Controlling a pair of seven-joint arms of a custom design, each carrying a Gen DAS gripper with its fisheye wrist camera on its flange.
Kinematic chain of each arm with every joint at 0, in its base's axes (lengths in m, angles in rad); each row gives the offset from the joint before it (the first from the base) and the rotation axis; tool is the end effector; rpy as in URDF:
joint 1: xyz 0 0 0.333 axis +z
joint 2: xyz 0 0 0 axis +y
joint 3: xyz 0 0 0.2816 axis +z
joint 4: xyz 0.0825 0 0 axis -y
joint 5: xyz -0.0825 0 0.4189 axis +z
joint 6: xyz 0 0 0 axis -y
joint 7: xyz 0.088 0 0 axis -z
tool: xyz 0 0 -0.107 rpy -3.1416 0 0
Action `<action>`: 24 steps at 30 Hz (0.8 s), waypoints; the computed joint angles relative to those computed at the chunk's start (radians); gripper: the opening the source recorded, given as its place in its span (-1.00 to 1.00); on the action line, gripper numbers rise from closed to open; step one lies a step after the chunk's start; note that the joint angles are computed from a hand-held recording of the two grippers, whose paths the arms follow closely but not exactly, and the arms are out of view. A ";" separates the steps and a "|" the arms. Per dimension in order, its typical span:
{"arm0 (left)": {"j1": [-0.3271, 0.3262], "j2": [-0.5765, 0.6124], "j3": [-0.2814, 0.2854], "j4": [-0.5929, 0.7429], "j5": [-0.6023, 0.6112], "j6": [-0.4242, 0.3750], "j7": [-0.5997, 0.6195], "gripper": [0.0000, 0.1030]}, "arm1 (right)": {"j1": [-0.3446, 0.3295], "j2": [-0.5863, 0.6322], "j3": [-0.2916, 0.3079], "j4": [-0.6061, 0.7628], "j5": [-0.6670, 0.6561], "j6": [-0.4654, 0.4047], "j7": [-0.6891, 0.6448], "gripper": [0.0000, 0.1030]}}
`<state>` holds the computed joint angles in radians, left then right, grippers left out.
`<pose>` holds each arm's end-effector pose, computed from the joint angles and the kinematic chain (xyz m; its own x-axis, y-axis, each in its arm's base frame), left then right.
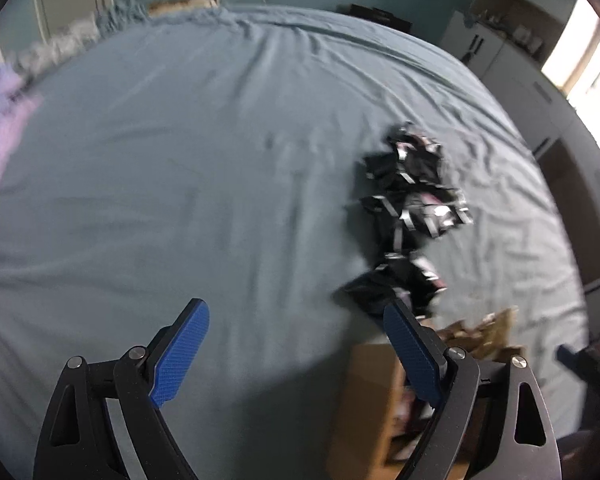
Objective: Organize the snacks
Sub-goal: 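Grasp a black packet from the pile with the left tool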
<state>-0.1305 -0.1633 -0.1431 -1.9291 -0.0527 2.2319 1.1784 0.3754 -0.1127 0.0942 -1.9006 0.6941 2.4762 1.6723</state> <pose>0.5661 -0.1650 0.5670 0.0928 -0.9759 0.1975 -0.8999 -0.1671 -0.4028 0.5466 0.2777 0.5847 0.1369 -0.7386 -0.6601 -0.8979 0.1889 -0.3976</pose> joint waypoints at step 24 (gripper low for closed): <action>0.102 0.390 -0.057 0.356 -0.436 -0.292 0.147 0.40 | -0.037 0.388 0.033 0.447 -0.101 -0.117 0.037 0.30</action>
<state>-0.0289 0.2264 -0.2002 -1.5730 -0.4888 1.9397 1.3256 0.3383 0.2749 0.1271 -1.4536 0.5935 2.3590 1.7090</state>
